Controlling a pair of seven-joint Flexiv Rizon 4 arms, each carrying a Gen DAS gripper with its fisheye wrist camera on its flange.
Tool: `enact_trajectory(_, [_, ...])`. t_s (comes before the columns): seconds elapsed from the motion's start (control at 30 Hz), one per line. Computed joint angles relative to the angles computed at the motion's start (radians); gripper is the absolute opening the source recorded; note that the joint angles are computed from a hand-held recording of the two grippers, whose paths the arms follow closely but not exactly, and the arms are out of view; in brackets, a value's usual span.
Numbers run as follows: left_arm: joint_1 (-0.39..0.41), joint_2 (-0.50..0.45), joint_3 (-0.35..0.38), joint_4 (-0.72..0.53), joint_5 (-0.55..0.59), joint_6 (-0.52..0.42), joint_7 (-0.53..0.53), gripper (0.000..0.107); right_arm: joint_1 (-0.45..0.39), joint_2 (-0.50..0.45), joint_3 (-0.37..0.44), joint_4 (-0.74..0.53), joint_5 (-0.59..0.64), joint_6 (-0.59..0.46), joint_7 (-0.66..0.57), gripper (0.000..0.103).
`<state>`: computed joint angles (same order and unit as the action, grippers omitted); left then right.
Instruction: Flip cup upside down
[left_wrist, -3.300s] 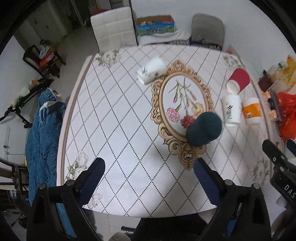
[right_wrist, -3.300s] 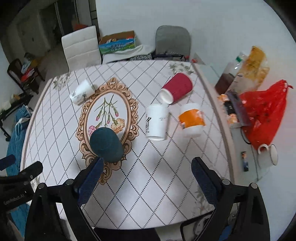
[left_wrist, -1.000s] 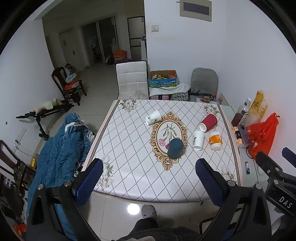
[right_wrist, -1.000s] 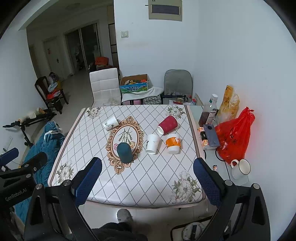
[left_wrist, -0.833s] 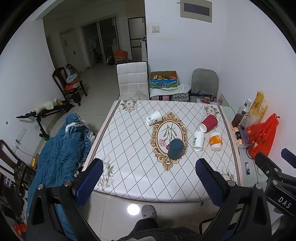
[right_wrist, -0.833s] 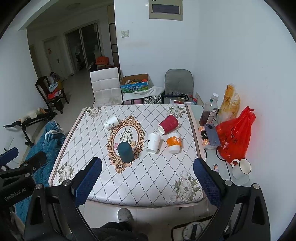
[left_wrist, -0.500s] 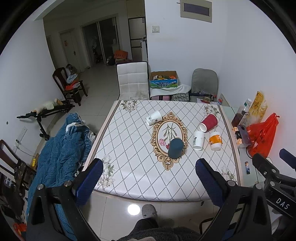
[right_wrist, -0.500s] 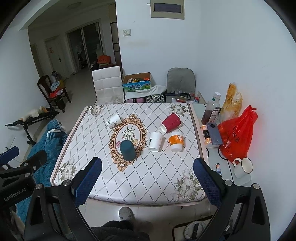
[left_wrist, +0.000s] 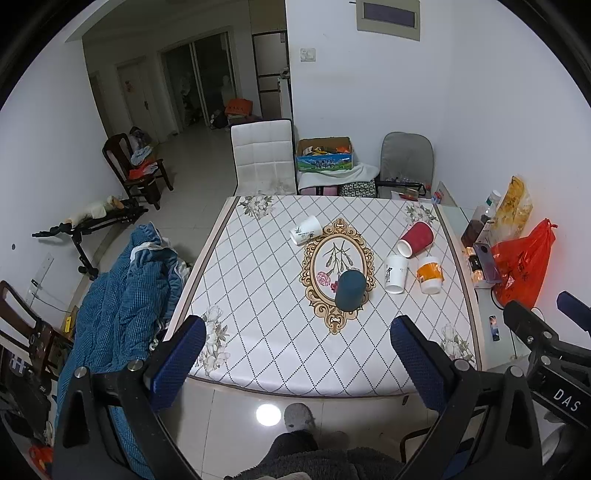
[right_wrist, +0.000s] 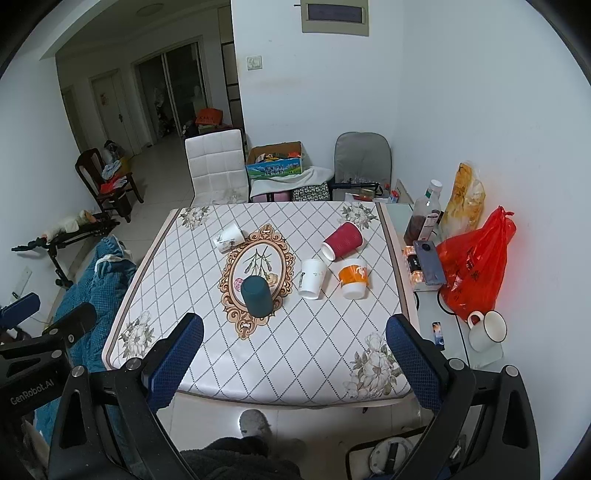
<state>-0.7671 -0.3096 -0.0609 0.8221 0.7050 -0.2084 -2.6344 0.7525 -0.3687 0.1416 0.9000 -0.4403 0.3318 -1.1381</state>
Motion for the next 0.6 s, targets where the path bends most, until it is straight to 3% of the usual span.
enact_trajectory(0.6, [0.000, 0.001, -0.001, 0.001, -0.001, -0.002, -0.002, 0.102, -0.001, 0.009, 0.004, 0.016, 0.005, 0.000, 0.003, 0.101])
